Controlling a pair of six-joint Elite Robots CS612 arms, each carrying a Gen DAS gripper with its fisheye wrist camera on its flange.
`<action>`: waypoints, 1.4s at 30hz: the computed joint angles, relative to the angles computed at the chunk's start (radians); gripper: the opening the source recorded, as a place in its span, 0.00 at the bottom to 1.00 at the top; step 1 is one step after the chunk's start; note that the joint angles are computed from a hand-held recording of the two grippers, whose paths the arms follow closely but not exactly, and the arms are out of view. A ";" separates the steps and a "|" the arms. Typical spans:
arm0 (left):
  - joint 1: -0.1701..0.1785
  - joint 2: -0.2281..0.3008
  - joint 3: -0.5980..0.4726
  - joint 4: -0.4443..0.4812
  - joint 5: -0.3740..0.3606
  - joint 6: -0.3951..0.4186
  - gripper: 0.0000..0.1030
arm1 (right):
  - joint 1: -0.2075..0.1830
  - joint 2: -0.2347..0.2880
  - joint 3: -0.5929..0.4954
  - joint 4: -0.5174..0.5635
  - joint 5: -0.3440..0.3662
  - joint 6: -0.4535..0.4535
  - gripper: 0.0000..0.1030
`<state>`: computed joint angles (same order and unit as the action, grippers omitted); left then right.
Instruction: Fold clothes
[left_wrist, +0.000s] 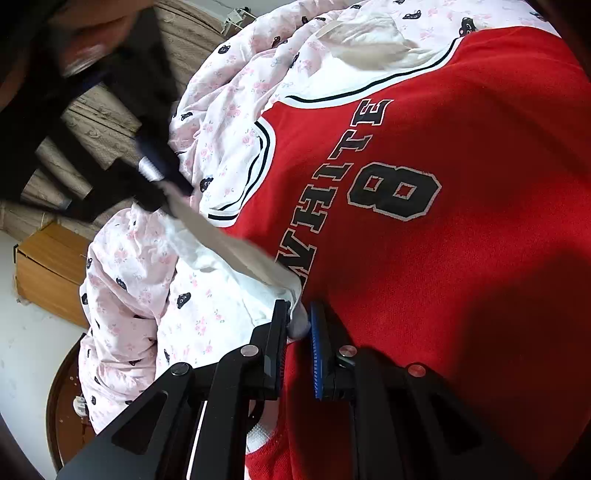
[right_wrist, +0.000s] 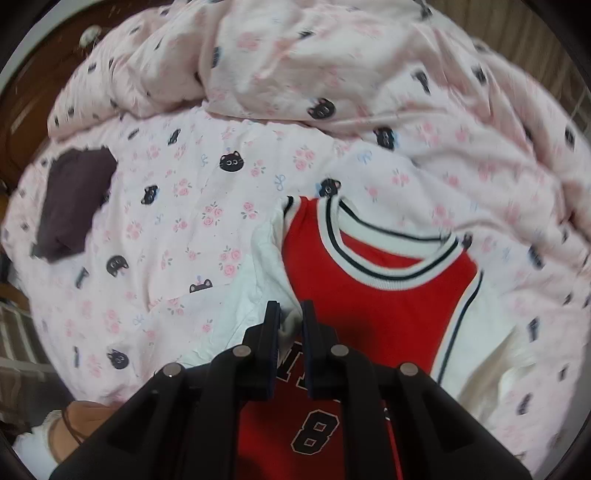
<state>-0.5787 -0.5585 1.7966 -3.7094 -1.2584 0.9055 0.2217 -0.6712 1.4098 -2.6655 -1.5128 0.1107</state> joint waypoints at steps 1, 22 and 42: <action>0.000 -0.001 0.002 -0.001 0.002 0.005 0.08 | -0.012 0.000 0.007 -0.005 0.028 0.016 0.11; 0.015 -0.037 0.064 -0.051 0.016 0.023 0.19 | -0.084 0.031 0.086 -0.219 0.206 0.067 0.62; 0.070 -0.015 -0.012 0.070 -0.021 -0.031 0.23 | -0.048 0.186 -0.239 0.033 0.262 0.069 0.06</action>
<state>-0.5086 -0.5733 1.7843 -3.6393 -1.2794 0.8745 0.1732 -0.4855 1.1708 -2.6326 -1.2506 0.1800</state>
